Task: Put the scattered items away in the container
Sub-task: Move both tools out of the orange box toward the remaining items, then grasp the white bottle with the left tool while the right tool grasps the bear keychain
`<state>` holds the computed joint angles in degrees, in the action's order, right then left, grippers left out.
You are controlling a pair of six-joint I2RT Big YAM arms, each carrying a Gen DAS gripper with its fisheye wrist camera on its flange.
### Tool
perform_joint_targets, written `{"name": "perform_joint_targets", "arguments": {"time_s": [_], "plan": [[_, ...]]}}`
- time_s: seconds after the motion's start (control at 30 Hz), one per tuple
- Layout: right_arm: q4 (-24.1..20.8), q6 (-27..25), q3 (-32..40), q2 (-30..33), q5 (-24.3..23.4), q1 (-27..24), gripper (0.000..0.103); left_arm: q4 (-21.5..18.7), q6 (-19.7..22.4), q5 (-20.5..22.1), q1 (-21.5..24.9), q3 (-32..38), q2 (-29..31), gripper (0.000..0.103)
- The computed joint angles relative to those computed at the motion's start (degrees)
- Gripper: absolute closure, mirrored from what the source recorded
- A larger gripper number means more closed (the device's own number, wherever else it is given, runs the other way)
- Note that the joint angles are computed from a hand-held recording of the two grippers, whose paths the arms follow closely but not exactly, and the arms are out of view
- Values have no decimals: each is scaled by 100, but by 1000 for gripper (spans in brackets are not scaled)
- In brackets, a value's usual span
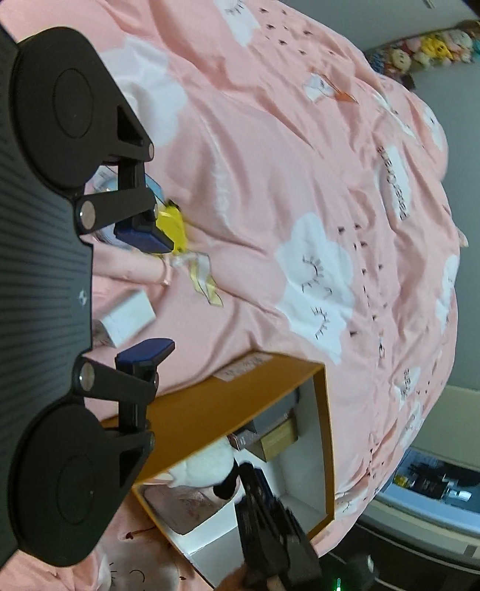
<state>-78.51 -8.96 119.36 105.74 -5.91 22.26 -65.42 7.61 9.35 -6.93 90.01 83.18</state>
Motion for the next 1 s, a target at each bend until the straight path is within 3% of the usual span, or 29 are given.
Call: {"name": "perform_joint_targets", "arguments": {"time_s": [0.33,0.5,0.67,0.77,0.87,1.0], "plan": [[799,578,-809,-894,-1147,594,84,-913,439,-159,323,189,-96,44],[1028,627,-1557,-1276,-1604,1014,84,-992,649,-64,238,-139,-331,44],[1071,616,-2322,-1502,-1265,1374,83,-946,796,-67,73,-502,-553,44],[1169,503,-2635,-1559,-784,1549,65,-1030,834,2,-14,-622,-579,44],[1183,520,-2849,-1559,-670,1573,61,-1109,854,49,-125,-741,-557,44],[1149,633,-2968,-1488,-695,1548,49,-1152,559,-60,-284,-976,-471,44]]}}
